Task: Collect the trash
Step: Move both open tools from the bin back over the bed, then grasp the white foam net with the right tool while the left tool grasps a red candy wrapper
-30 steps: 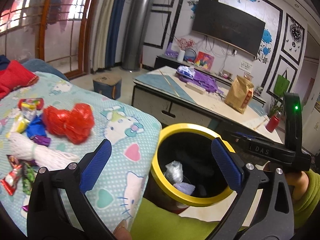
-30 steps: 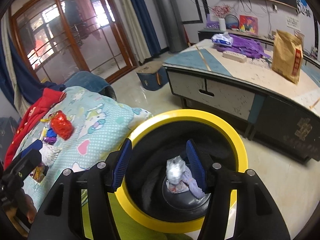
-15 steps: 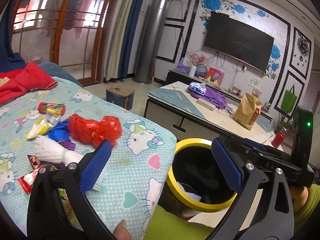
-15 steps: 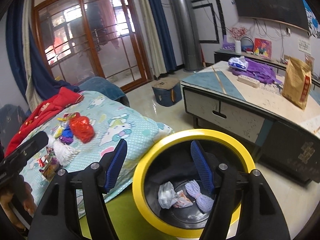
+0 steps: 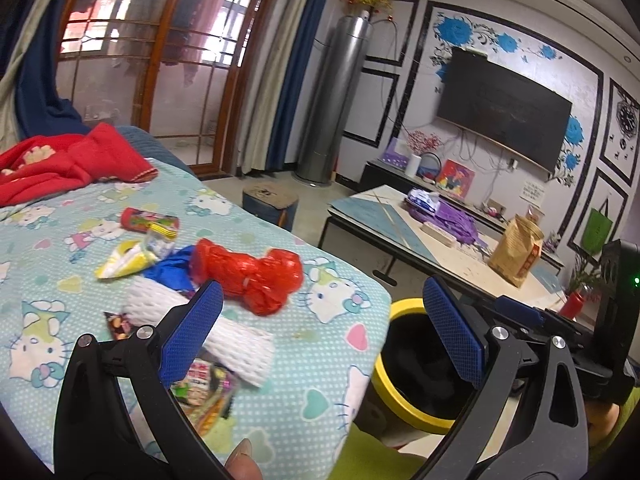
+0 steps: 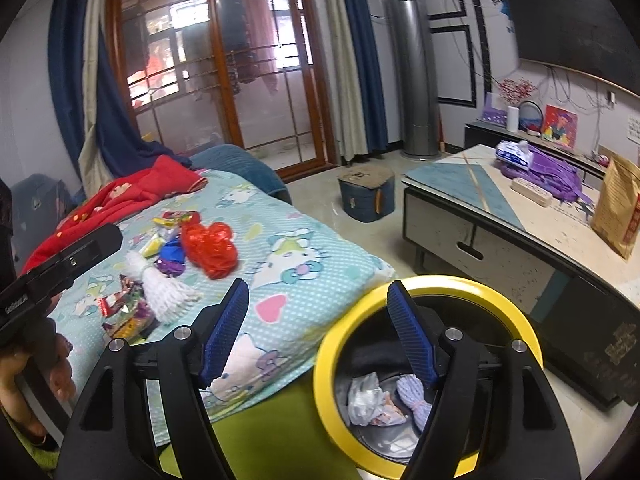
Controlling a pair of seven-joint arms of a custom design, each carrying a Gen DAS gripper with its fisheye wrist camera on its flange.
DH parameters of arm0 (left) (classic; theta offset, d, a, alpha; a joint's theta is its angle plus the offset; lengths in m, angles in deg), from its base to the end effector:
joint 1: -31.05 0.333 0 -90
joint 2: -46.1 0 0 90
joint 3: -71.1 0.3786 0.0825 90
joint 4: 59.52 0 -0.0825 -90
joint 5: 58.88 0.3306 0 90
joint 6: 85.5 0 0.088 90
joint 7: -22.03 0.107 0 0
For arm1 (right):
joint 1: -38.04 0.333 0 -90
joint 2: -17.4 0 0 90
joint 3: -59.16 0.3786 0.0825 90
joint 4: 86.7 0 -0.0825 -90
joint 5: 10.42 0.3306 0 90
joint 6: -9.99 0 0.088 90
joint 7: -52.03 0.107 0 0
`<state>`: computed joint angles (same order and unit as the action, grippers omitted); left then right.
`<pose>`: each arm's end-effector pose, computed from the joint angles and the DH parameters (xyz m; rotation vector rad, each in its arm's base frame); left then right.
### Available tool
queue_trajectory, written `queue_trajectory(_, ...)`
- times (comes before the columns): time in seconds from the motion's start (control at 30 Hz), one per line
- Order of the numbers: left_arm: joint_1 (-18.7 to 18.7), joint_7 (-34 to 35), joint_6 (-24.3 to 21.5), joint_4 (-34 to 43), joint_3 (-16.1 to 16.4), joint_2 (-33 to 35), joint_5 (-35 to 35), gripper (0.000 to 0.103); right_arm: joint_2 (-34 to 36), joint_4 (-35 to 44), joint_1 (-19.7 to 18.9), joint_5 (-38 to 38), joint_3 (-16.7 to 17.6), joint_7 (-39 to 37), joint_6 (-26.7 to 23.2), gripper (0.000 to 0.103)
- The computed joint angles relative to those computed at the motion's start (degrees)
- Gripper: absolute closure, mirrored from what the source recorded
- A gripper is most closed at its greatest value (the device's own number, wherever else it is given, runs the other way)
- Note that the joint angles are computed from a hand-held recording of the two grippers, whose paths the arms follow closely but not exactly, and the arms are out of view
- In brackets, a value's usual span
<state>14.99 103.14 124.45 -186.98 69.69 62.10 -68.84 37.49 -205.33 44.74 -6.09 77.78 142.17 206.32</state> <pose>0.5589 -0.1507 0.4944 -1.6365 1.5366 -1.2535 0.5781 0.2318 0.4917 -1.7277 1.3077 -0.5367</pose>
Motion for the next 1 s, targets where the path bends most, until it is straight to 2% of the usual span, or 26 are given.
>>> queue_trajectory(0.43, 1.3, 0.5, 1.9, -2.4, 0.9, -1.5, -4.3, 0.011, 2.4, 4.2, -2.3, -1.7, 6.4, -2.4, -3.1, 0.029)
queue_trajectory(0.7, 3.4, -0.4, 2.3, -3.2, 0.6, -2.1, -4.9, 0.011, 4.4, 7.7, -1.7, 0.6, 9.0, -6.4, -5.7, 0.028)
queue_trajectory(1.0, 5.2, -0.8, 1.8, -3.7, 1.1, -2.5, -6.0, 0.011, 6.7, 11.8, 0.5, 4.8, 10.0, -12.0, -9.4, 0.028)
